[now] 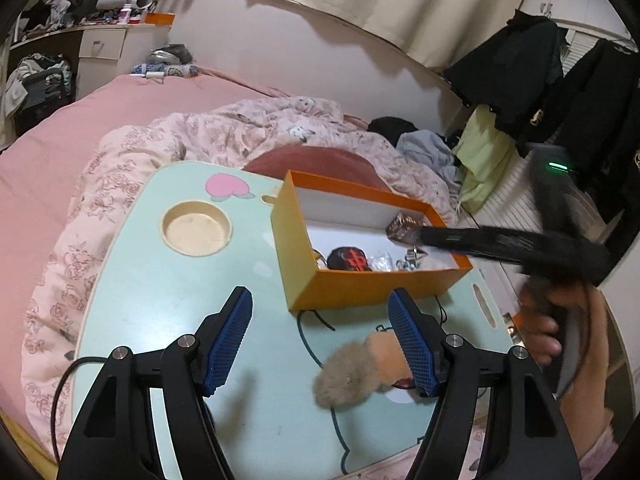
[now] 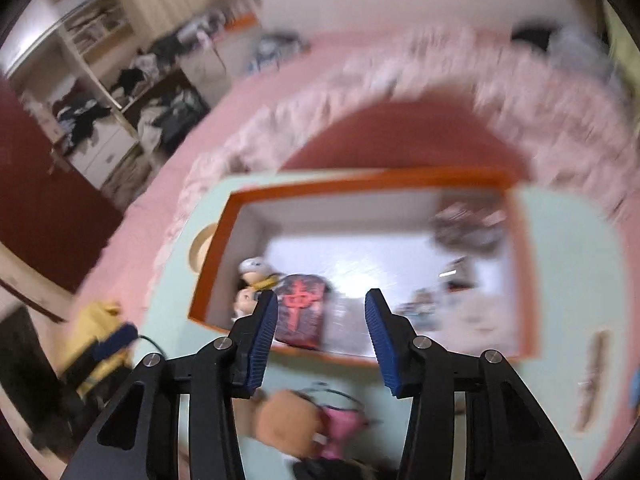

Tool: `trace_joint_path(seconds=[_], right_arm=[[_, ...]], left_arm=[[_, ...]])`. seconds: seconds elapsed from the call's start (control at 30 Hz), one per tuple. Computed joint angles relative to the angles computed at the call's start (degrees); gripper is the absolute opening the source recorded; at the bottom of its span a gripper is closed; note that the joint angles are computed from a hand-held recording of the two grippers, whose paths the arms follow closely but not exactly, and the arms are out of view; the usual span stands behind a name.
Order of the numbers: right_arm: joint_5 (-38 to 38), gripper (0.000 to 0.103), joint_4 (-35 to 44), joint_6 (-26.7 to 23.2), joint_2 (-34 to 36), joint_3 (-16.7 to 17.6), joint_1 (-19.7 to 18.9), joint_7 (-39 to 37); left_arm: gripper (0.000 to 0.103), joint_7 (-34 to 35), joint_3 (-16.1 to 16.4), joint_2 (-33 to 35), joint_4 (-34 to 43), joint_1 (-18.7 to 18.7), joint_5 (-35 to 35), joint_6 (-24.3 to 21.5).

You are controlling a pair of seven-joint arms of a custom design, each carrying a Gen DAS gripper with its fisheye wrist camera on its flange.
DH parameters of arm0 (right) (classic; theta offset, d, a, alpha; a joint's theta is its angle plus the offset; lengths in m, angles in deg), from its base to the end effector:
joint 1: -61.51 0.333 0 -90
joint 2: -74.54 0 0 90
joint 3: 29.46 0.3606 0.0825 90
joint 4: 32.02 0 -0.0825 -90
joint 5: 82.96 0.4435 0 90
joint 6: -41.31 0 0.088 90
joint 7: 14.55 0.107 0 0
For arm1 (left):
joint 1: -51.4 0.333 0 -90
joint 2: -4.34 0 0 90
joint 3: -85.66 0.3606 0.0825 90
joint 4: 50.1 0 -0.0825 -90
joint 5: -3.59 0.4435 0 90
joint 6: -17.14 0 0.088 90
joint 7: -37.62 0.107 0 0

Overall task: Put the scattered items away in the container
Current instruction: 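Grasp the clear plastic bag in the box with the right gripper, drop it on the table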

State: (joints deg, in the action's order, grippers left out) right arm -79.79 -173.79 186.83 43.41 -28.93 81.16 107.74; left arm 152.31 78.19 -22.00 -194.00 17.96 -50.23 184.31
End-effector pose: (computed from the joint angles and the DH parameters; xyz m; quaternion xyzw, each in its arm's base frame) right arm 0.4334 0.1591 0.5677 -0.5863 0.7524 -0.0781 0.2899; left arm 0.3861 -0.2754 0.5368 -0.5178 0.7222 -0.4575 0.0312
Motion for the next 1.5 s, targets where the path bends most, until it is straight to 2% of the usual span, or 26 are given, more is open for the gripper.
trace_joint_path(seconds=[0.13, 0.2, 0.27, 0.3, 0.37, 0.47, 0.57, 0.7, 0.93, 1.03, 1.1, 1.17, 1.23, 1.3, 1.4, 1.5], right_arm=[[-7.1, 0.046, 6.4, -10.2, 6.9, 3.3, -3.7, 3.1], [-6.7, 0.046, 7.0, -12.7, 7.9, 2.6, -3.0, 1.6], [-4.3, 0.041, 7.3, -14.8, 8.5, 1.3, -1.9, -1.3], [-3.7, 0.03, 7.6, -15.2, 8.8, 1.0, -1.9, -2.2], [-2.4, 0.028, 7.5, -15.8, 8.8, 0.4, -2.1, -3.3], [-1.6, 0.025, 6.3, -14.1, 7.4, 0.4, -2.7, -3.7], [-2.0, 0.021, 3.2, -7.5, 3.6, 0.9, -3.5, -2.1], [-2.9, 0.021, -1.4, -1.1, -4.2, 0.9, -3.3, -0.3], [-4.1, 0.021, -11.6, 2.8, -19.1, 3.0, -1.0, 4.3], [-4.6, 0.021, -15.0, 3.5, -20.3, 3.4, -0.4, 7.2], [-5.2, 0.021, -16.9, 2.9, -20.9, 3.2, 0.0, 8.2], [-4.8, 0.024, -18.9, 4.7, -21.3, 2.0, 1.2, 8.4], [-5.0, 0.032, -19.8, 5.7, -21.7, 1.6, 1.3, 8.8], [-6.4, 0.043, -20.0, 6.1, -23.0, 2.7, 0.0, 9.8], [-10.4, 0.043, -20.0, 7.1, -25.6, 5.7, -4.1, 12.3], [-16.4, 0.044, -17.7, 4.8, -27.0, 9.7, -12.0, 16.9]], left_arm=[[0.071, 1.7, 1.4, -0.7, -0.4, -0.9, -2.1, 0.1], [0.071, 2.6, 1.9, -0.9, -0.5, -1.2, -3.2, 0.2], [0.071, 3.6, 2.1, -1.1, -0.6, -1.5, -4.4, 0.3], [0.071, 4.0, 2.1, -1.1, -0.7, -1.6, -4.7, 0.3], [0.071, 4.3, 1.8, -1.0, -0.6, -1.4, -5.1, 0.2], [0.071, 4.0, 0.9, -0.9, -0.5, -0.8, -4.6, 0.0], [0.071, 3.9, 0.6, -0.9, -0.5, -0.6, -4.3, -0.1], [0.071, 3.2, 0.1, -0.5, -0.4, -0.2, -3.8, -0.4], [0.071, 1.4, -0.7, 0.2, 0.0, 0.2, -1.8, -1.1], [0.071, -1.4, -2.3, 1.4, 0.9, 1.7, 0.9, -1.8], [0.071, -5.8, -4.2, 2.5, 1.5, 3.6, 4.3, -2.7], [0.071, -6.6, -3.7, 3.4, 2.0, 3.1, 4.9, -3.6], [0.071, -6.7, -3.4, 4.1, 2.7, 2.8, 5.2, -4.7], [0.071, -8.4, -4.3, 4.6, 3.5, 3.8, 6.9, -5.1], [0.071, -9.7, -4.8, 6.0, 5.5, 4.8, 9.6, -5.5], [0.071, -16.5, -7.4, 8.3, 8.3, 8.8, 16.9, -6.9]])
